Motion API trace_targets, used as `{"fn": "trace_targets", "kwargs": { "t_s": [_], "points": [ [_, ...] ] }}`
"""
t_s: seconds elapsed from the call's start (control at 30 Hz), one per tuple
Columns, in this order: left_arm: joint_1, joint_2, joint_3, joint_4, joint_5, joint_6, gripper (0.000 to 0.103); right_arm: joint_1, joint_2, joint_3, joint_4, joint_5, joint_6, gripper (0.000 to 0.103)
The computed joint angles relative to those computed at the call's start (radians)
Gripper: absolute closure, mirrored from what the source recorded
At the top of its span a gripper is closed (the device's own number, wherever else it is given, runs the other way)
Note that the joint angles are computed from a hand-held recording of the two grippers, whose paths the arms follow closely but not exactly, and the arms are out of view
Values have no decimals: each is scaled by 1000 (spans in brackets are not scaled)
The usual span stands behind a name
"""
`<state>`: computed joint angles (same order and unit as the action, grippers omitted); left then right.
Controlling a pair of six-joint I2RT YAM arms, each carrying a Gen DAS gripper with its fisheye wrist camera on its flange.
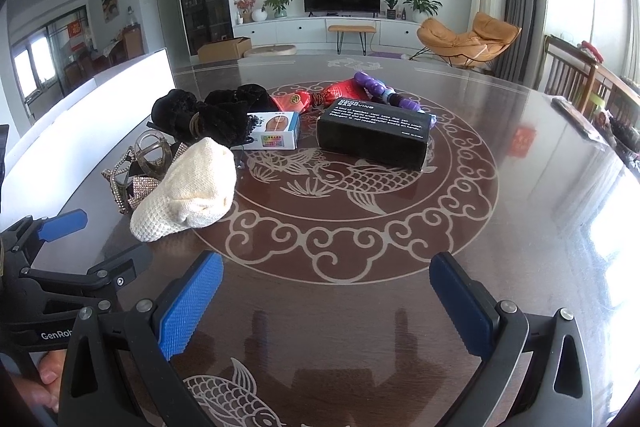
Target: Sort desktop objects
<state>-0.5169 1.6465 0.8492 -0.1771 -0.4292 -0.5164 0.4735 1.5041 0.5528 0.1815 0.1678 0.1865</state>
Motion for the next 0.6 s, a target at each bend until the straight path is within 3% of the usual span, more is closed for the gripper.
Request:
{"fn": "trace_targets", "kwargs": {
  "t_s": [0.6],
  "points": [
    [12,-24,-35,17,29,-11,0,2,32,27,-26,6,6,0]
  ]
}}
